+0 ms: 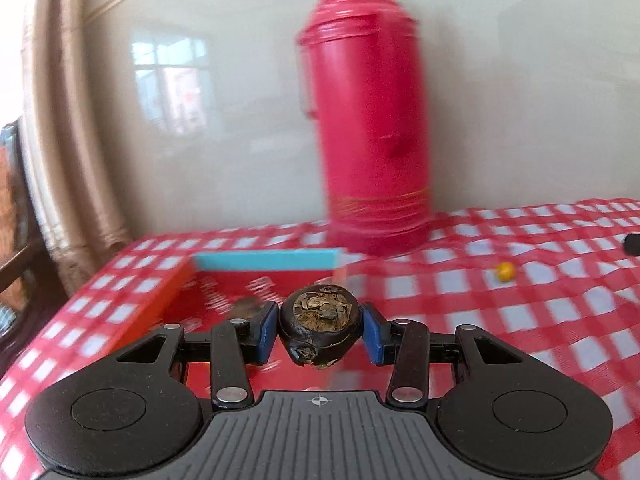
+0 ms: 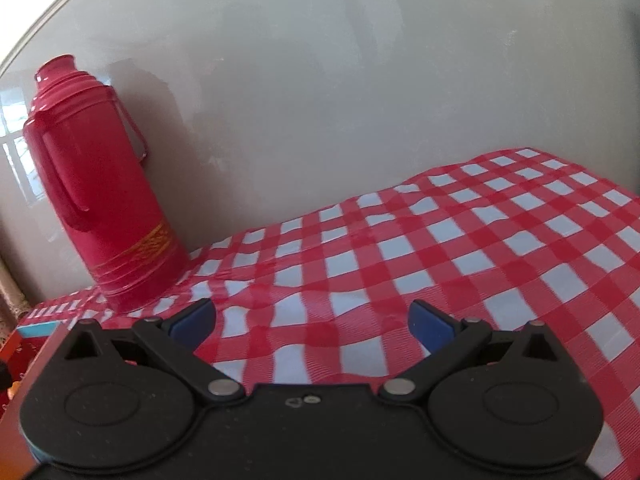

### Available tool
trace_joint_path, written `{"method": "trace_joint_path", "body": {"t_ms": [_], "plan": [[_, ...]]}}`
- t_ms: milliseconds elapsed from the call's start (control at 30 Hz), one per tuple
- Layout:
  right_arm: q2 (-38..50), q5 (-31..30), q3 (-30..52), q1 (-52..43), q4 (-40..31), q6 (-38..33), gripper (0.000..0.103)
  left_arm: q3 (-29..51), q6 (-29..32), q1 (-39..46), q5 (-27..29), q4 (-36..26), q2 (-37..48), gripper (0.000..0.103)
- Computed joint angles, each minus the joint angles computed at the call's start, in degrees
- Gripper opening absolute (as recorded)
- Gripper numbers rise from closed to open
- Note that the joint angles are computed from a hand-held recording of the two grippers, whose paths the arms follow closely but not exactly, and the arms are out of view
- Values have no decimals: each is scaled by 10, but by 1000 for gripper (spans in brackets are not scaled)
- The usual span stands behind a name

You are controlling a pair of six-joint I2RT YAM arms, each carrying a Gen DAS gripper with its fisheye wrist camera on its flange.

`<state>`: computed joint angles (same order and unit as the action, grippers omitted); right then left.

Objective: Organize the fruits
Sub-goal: 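Carry the dark brown fruit into the box and open the left tool, then reach the right tool to the yellow kumquat and grasp it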

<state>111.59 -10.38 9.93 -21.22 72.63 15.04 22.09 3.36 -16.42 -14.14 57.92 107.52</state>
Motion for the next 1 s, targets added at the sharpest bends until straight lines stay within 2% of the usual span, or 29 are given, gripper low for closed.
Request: {"method": "trace_joint_path", "body": {"t_ms": [133,200,233,533,733,900,1000], "plan": [[-3,14,-17,34,20,-18,97,-21,0,67,23,21,8,47],[0,36,-25,57,36,-37,97,-27,-12,89,29,43,24,95],[1,49,-27,69,40,-44,97,-33,-14,95,30,69,37,98],[3,118,-17,150,26,-59,97,-43,16,127,66,92,33,98],[-2,143,-2,192,10,-54,97,-53,26,142,69,107,29,103],[-4,167,33,237,-19,-62,92,-63,41,174,92,132,33,103],[6,174,62,254,-42,-56,85,-59,43,204,105,146,42,103]]}}
